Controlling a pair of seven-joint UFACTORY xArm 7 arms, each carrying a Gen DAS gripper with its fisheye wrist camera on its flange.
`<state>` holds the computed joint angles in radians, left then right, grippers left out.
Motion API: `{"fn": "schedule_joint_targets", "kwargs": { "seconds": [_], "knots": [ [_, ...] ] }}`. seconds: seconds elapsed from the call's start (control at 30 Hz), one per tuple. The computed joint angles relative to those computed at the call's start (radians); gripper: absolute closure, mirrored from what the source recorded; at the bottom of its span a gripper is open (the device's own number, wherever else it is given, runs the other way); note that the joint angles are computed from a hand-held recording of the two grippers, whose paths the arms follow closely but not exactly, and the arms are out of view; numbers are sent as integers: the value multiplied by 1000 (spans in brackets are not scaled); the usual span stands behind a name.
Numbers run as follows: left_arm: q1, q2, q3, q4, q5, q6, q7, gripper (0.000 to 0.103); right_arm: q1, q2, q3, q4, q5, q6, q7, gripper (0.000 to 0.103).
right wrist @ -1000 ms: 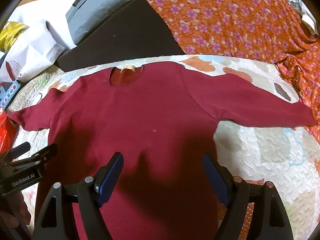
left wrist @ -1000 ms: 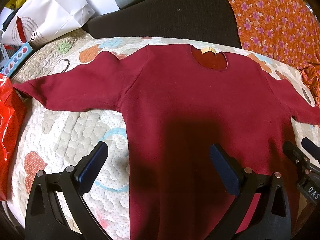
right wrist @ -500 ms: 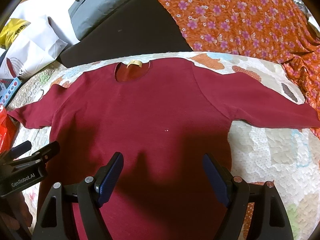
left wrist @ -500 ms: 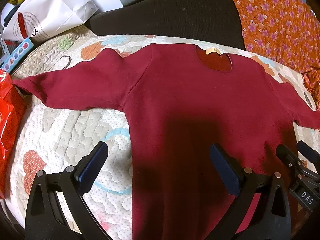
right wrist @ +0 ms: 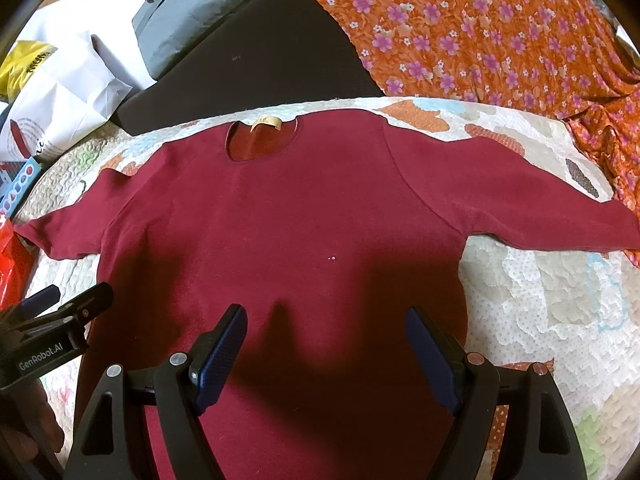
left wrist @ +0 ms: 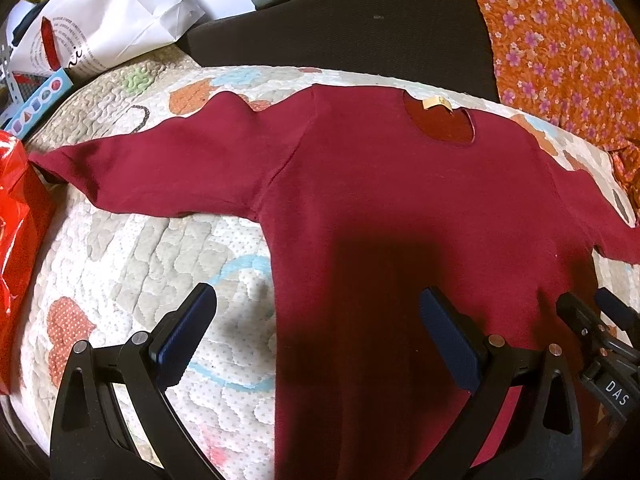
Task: Fold small clothes
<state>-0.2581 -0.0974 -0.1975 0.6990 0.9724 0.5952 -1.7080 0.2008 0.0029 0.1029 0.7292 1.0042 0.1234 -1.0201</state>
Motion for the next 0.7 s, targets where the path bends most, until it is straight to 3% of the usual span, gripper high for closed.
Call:
{"fn": "schedule_joint_targets", "kwargs": {
  "seconds": [0.4, 0.6, 0.7],
  "knots": [
    [35, -41, 13, -43, -19, -34, -1, 1, 7, 7, 9, 1, 9, -5, -15, 23],
    [136, -154, 68, -139, -75, -142, 71, 1, 0, 11, 9, 5, -30, 18, 16, 23],
    [213, -220, 86, -175, -101, -115, 111, 1, -5, 11, 8, 9, -33, 34, 18, 23]
  ]
}}
